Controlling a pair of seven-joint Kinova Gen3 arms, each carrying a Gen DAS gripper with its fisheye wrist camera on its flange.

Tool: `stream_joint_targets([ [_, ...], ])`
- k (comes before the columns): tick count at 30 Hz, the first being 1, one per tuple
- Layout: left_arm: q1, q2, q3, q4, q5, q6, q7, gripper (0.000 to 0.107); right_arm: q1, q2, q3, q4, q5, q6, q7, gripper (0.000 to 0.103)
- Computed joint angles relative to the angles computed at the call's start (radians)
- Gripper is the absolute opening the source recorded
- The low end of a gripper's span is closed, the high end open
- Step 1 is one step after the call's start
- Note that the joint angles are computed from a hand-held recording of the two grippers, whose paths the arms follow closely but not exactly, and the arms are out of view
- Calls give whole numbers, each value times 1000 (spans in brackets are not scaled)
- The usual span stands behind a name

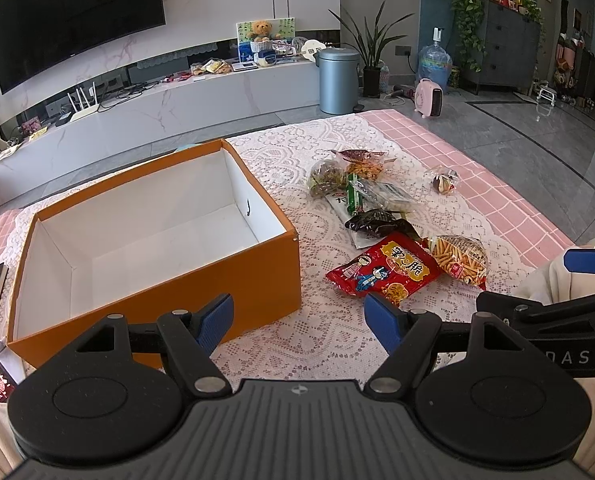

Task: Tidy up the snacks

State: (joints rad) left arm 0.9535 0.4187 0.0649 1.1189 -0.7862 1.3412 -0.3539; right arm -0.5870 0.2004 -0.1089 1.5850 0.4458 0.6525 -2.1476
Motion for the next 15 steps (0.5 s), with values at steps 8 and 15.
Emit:
stream_joint_targets([
  [8,0,0,0,-1,2,1,-2,87,1,1,-1,-2,-3,2,3,99],
  [15,1,-2,1,9,0,-12,3,87,6,8,-1,-1,-15,-3,16,99],
])
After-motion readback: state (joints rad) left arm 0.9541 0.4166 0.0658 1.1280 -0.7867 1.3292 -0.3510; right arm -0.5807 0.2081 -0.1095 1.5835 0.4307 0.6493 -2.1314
